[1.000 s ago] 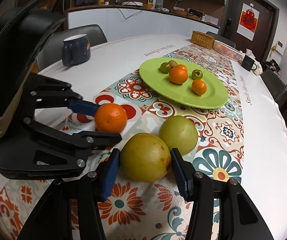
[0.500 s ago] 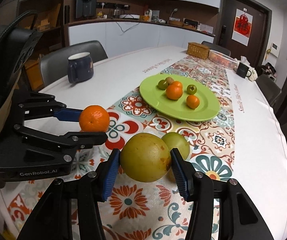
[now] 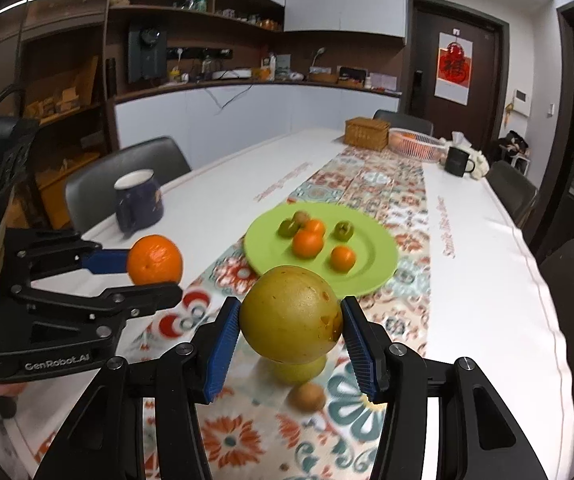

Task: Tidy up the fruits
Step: 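Lower both fruits onto the green plate and open both grippers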

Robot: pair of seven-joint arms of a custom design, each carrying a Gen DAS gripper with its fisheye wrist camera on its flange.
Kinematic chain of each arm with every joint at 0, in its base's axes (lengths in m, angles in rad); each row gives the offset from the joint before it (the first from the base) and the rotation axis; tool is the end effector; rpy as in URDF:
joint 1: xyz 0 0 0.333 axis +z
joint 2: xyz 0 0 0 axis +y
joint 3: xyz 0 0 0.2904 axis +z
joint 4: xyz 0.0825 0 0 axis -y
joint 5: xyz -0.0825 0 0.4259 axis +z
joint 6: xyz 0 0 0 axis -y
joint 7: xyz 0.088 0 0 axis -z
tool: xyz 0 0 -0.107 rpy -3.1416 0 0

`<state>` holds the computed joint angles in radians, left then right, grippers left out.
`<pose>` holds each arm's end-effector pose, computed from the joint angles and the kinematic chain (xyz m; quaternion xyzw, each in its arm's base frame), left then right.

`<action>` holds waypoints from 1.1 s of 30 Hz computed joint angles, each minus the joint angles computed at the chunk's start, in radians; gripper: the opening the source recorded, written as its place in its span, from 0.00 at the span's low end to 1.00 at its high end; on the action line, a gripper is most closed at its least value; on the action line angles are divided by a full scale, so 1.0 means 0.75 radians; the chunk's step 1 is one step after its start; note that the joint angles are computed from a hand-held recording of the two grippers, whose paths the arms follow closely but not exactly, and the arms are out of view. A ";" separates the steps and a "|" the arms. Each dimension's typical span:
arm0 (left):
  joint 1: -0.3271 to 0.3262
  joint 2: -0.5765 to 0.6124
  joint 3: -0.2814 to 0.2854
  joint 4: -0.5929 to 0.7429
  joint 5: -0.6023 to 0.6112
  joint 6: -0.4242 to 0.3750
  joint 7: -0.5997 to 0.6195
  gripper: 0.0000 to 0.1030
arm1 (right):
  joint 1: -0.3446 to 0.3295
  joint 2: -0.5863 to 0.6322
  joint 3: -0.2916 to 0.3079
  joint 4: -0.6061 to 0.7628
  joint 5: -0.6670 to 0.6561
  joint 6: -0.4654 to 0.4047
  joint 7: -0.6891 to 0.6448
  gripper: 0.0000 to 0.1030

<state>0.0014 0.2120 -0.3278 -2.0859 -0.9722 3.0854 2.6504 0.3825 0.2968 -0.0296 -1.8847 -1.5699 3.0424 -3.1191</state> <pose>0.6185 -0.1327 0.3405 -0.4986 0.7673 -0.3439 0.2107 0.5871 0.2993 0.3433 -0.7087 0.5316 -0.2988 0.3548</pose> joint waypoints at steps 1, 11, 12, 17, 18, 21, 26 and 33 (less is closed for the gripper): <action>-0.019 0.010 0.023 0.018 0.042 -0.006 -0.052 0.38 | -0.006 0.011 -0.002 0.019 0.016 0.003 -0.011 0.50; -0.091 0.179 0.127 0.241 0.436 -0.031 -0.463 0.38 | -0.064 0.153 -0.019 0.181 0.464 0.093 -0.381 0.50; -0.097 0.196 0.136 0.262 0.475 -0.035 -0.501 0.38 | -0.089 0.175 0.005 0.202 0.541 0.092 -0.461 0.50; -0.176 0.313 0.243 0.409 0.690 -0.089 -0.733 0.38 | -0.186 0.279 0.106 0.303 0.836 0.054 -0.756 0.50; -0.194 0.338 0.267 0.440 0.731 -0.104 -0.780 0.38 | -0.209 0.306 0.132 0.331 0.891 0.038 -0.816 0.50; -0.209 0.416 0.293 0.536 0.823 -0.166 -0.879 0.38 | -0.283 0.394 0.222 0.425 1.054 -0.016 -0.991 0.50; -0.218 0.546 0.315 0.688 0.960 -0.255 -1.012 0.38 | -0.317 0.541 0.274 0.593 1.229 -0.113 -1.182 0.50; -0.200 0.711 0.301 0.896 1.074 -0.403 -1.127 0.38 | -0.319 0.727 0.295 0.817 1.426 -0.232 -1.384 0.50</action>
